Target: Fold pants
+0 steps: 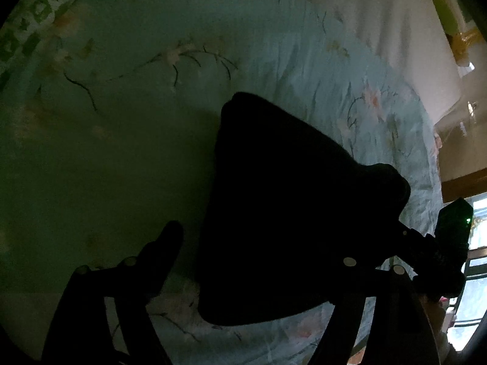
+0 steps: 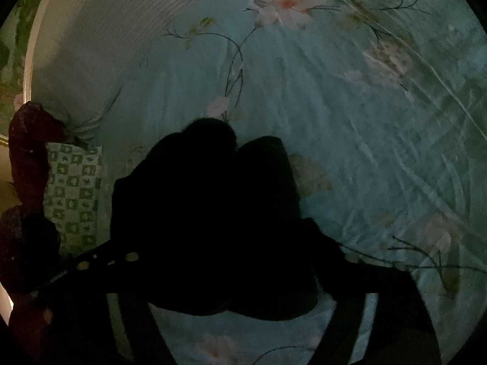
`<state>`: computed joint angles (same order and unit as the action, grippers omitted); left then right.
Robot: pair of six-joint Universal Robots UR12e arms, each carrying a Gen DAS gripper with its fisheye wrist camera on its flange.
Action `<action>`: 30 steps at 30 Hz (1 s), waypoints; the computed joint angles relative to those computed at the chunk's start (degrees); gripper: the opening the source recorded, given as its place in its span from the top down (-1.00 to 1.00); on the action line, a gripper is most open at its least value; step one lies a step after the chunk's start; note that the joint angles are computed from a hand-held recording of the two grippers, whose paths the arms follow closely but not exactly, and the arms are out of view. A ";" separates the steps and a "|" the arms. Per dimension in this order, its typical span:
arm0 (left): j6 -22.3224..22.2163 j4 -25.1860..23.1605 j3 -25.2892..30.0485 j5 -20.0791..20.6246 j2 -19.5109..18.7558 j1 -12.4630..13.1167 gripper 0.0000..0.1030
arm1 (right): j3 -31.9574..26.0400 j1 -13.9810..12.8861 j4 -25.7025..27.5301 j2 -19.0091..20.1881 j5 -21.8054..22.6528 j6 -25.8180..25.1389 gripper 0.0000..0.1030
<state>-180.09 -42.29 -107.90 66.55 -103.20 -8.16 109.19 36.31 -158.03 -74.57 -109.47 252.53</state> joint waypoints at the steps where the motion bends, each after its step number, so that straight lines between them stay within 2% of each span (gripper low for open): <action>1: -0.01 -0.26 0.12 -0.27 -0.25 -0.08 -0.57 | 1.06 -0.19 -2.24 -0.28 0.74 -0.27 -0.16; 4: -0.33 -0.88 0.66 -1.06 -1.08 -0.26 -0.61 | 3.77 -0.71 -8.05 -0.82 2.45 -0.57 0.04; 7: -0.70 -0.68 0.85 -0.98 -1.58 -0.47 -0.65 | 5.55 -1.03 -12.34 -0.97 3.66 -0.47 0.07; 10: -0.78 0.07 0.98 -0.65 -1.97 -0.80 -0.63 | 6.18 -1.17 -13.93 -1.06 4.31 -1.02 0.07; 16: -0.63 -0.88 1.40 -4.06 -2.94 -0.34 -0.19 | 8.02 -1.68 -16.18 -1.95 5.44 -1.92 0.07; 20: -1.88 -0.59 1.31 -5.82 -3.34 -0.17 -0.03 | 7.83 -1.45 -17.01 -1.48 5.39 -1.42 0.07; 30: -2.52 1.36 0.49 -5.13 -1.95 -0.57 0.31 | 8.26 -1.57 -18.40 -2.02 6.69 -2.46 0.17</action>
<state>-182.60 -40.92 -107.40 61.42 -105.15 -8.74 117.45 34.73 -176.43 -76.59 -102.78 250.07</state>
